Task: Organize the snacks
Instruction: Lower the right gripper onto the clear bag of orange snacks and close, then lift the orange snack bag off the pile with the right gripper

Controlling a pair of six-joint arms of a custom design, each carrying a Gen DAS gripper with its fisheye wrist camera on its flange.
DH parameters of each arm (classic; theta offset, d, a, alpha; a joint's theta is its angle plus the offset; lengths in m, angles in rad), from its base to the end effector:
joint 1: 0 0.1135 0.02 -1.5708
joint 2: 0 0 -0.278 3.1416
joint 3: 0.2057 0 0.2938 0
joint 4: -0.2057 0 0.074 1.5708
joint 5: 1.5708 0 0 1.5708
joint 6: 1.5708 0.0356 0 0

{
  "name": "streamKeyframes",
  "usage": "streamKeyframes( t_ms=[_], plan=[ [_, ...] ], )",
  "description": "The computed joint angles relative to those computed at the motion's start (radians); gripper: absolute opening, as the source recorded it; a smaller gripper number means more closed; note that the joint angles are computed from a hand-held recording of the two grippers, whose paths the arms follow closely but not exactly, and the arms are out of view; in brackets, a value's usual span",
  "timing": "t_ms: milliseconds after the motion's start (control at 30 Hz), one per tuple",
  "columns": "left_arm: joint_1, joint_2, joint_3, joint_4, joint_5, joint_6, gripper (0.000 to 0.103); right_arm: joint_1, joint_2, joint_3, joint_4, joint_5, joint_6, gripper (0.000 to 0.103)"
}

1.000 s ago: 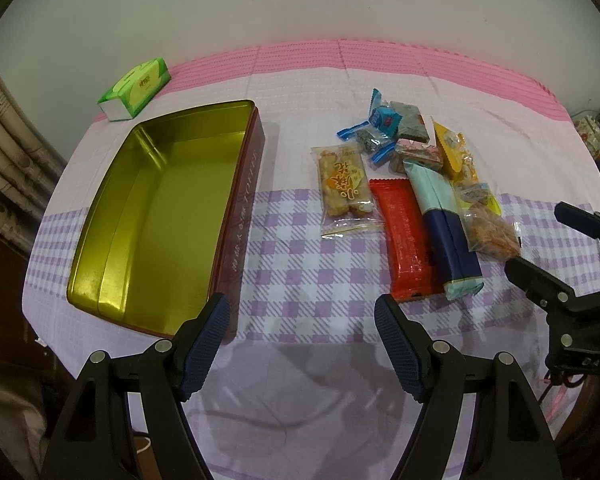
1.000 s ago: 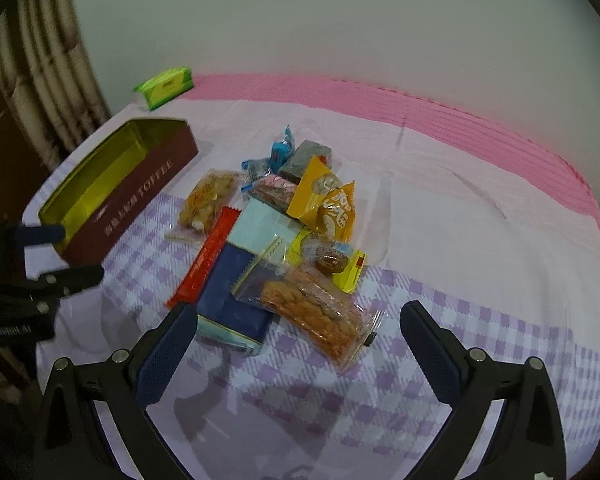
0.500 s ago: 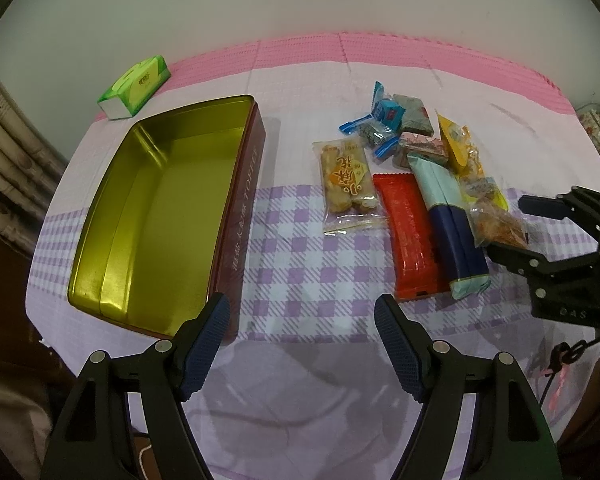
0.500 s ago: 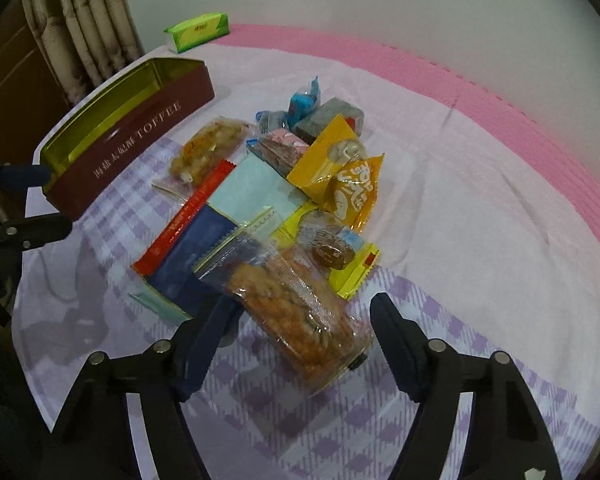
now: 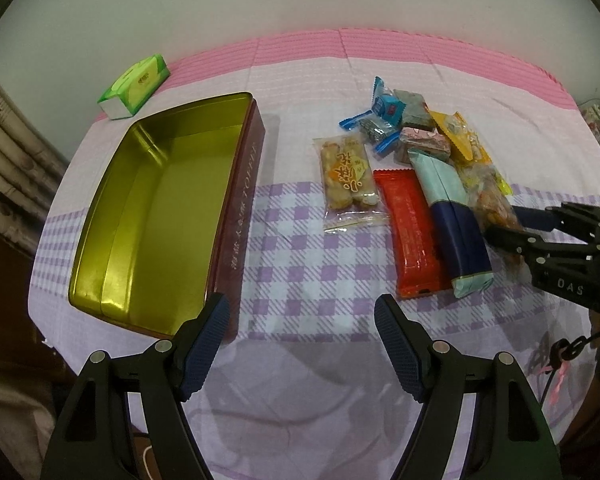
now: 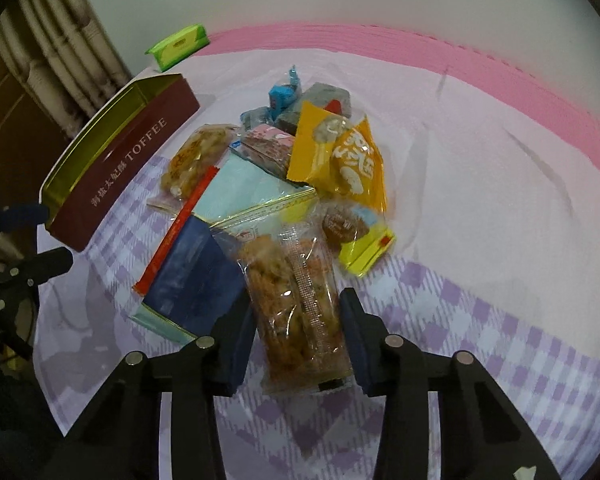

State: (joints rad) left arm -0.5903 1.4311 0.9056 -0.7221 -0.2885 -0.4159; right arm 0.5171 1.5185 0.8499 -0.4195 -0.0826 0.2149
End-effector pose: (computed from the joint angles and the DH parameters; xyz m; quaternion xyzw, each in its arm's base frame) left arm 0.2503 -0.1555 0.1939 0.0620 0.9750 0.0475 0.2079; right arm 0.2760 0.1603 0.1630 -0.1558 0.9576 0.1229 0.2086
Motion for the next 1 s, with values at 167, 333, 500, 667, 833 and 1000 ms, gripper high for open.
streamKeyframes(
  t_ms=[167,333,500,667,833,1000],
  plan=[
    [0.001,0.004,0.004,-0.003,0.001,-0.001,0.075,0.008,-0.044,-0.036,-0.002,0.038,0.094,0.037],
    [0.005,0.015,0.012,0.001,0.007,0.002,0.075,0.003,-0.098,-0.059,-0.082,0.160,0.210,0.037],
    [0.014,0.032,0.023,0.009,0.011,0.010,0.075,-0.042,-0.123,-0.074,-0.113,0.231,0.259,0.037],
    [0.043,0.047,0.041,0.016,0.028,0.015,0.075,-0.077,-0.105,-0.080,-0.065,0.218,0.245,0.038],
    [0.074,0.066,0.064,0.028,0.046,0.027,0.075,-0.071,-0.081,-0.083,-0.008,0.240,0.218,0.040],
    [0.107,0.106,0.101,0.032,0.075,0.030,0.075,-0.080,-0.064,-0.085,0.048,0.249,0.206,0.037]
  ],
)
